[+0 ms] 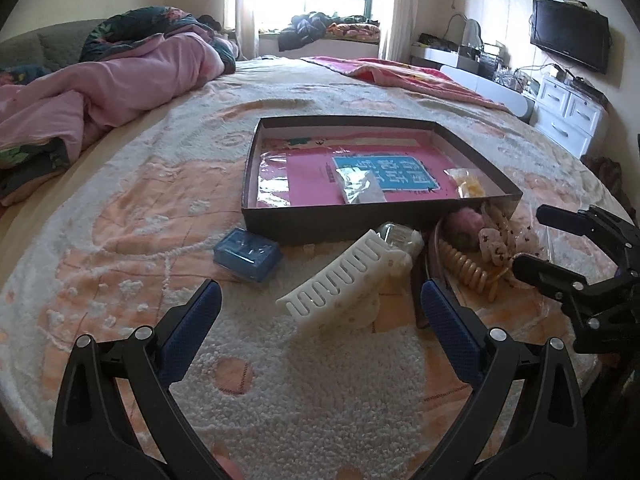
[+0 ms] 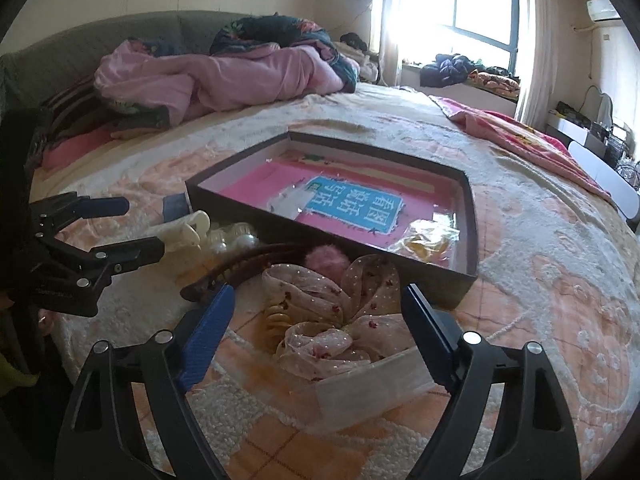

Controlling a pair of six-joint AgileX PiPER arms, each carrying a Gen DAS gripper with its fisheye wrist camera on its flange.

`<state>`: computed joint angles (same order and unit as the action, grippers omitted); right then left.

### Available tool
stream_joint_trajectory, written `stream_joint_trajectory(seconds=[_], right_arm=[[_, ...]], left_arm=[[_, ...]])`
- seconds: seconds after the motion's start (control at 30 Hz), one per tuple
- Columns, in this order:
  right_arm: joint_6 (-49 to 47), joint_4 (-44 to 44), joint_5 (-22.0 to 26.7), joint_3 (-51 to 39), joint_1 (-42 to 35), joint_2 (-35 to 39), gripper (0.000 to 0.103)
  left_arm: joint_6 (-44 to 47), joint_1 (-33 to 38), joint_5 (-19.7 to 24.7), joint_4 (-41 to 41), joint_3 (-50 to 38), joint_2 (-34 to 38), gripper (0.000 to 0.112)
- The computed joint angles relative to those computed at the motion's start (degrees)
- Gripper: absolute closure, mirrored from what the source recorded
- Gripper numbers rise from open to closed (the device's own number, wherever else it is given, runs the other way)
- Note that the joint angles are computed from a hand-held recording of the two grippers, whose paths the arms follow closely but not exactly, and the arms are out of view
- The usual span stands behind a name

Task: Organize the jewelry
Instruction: 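Grasp the white comb hair clip with the left tool while the right grasps the floral scrunchie, then carry the clip and scrunchie into the box and open both tools to release them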

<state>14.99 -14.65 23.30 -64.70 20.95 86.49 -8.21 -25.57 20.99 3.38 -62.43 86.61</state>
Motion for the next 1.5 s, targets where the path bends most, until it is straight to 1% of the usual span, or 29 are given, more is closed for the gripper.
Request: stream_joint_trajectory(seconds=[0.1, 0.2, 0.27, 0.3, 0.37, 0.4, 0.47, 0.57, 0.6, 0.67, 0.77, 0.83, 0.9, 0.93, 1.03, 1.13, 1.23, 1.27, 1.43, 1.5], right_arm=[[-1.68, 1.8, 1.09, -1.28, -0.25, 1.53, 0.026], [-1.31, 1.21, 2.2, -2.29, -0.27, 2.74, 0.034], [-2.7, 2.79, 2.69, -2.89, -0.67, 3.54, 0.049], [-3.06, 3.28, 3.07, -3.12, -0.82, 3.93, 0.053], [-3.46, 3.48, 2.77, -2.73, -0.98, 3.94, 0.074], [-4.92, 5.07, 2.53, -2.49, -1.32, 3.76, 0.077], [-4.57, 5.35, 1.84, -1.72, -1.6, 3.11, 0.088], [-6.23, 8.55, 0.3, -0.75, -2.72, 1.98, 0.095], [-6.81, 9.48, 0.0, -0.5, -3.07, 1.65, 0.096], [-7.25, 10.61, -0.9, 0.08, -3.64, 0.92, 0.098], [-9.24, 13.66, -1.97, 0.6, -4.57, 0.07, 0.098], [-10.83, 16.09, -2.66, 0.78, -5.27, -0.5, 0.098], [-11.57, 17.34, -3.23, 0.87, -5.68, -0.94, 0.098], [-12.09, 17.96, -3.3, 0.8, -5.83, -1.09, 0.099], [-11.73, 18.11, -4.09, 0.94, -5.85, -1.65, 0.099], [-12.31, 18.97, -4.47, 1.02, -6.19, -2.33, 0.099], [-14.56, 21.91, -4.44, 1.1, -7.17, -2.96, 0.099], [-16.03, 23.77, -4.23, 1.08, -7.76, -3.17, 0.099], [-17.82, 26.48, -4.39, 1.74, -9.72, -4.64, 0.099], [-20.76, 30.09, -4.05, 1.76, -11.01, -5.25, 0.099]], left_arm=[[1.84, 0.12, 0.15, -1.45, -0.64, 0.9, 0.021], [4.68, 0.35, 0.5, -3.92, -1.49, 1.93, 0.021], [5.99, 0.43, 0.52, -4.76, -2.04, 2.48, 0.022], [7.96, 0.65, 0.56, -6.61, -2.35, 2.79, 0.024], [11.42, 0.83, 0.69, -9.68, -3.07, 3.41, 0.026], [11.91, 0.73, 0.77, -10.02, -3.29, 3.63, 0.027], [12.92, 0.59, 1.14, -10.87, -3.93, 4.24, 0.03], [14.64, 0.41, 1.75, -12.38, -4.73, 5.04, 0.036], [14.69, 0.34, 1.87, -12.29, -4.81, 5.27, 0.041], [13.78, 0.21, 2.62, -11.2, -5.45, 6.02, 0.047], [12.36, 0.31, 3.66, -9.74, -6.2, 6.59, 0.062], [10.83, 0.42, 5.1, -8.11, -7.06, 7.24, 0.069], [10.15, 0.58, 5.95, -7.55, -7.43, 7.54, 0.079], [10.12, 0.63, 6.25, -7.69, -7.4, 7.38, 0.08], [10.58, 0.86, 6.49, -8.27, -6.83, 6.52, 0.089], [12.73, 1.68, 6.51, -11.35, -5.79, 5.11, 0.091], [15.03, 2.19, 6.14, -14.29, -4.74, 3.08, 0.092], [15.13, 2.17, 5.98, -14.73, -4.51, 2.47, 0.092], [14.86, 1.05, 5.46, -15.15, -4.69, 0.68, 0.092], [14.49, 0.42, 5.52, -14.81, -5.09, 0.6, 0.092]])
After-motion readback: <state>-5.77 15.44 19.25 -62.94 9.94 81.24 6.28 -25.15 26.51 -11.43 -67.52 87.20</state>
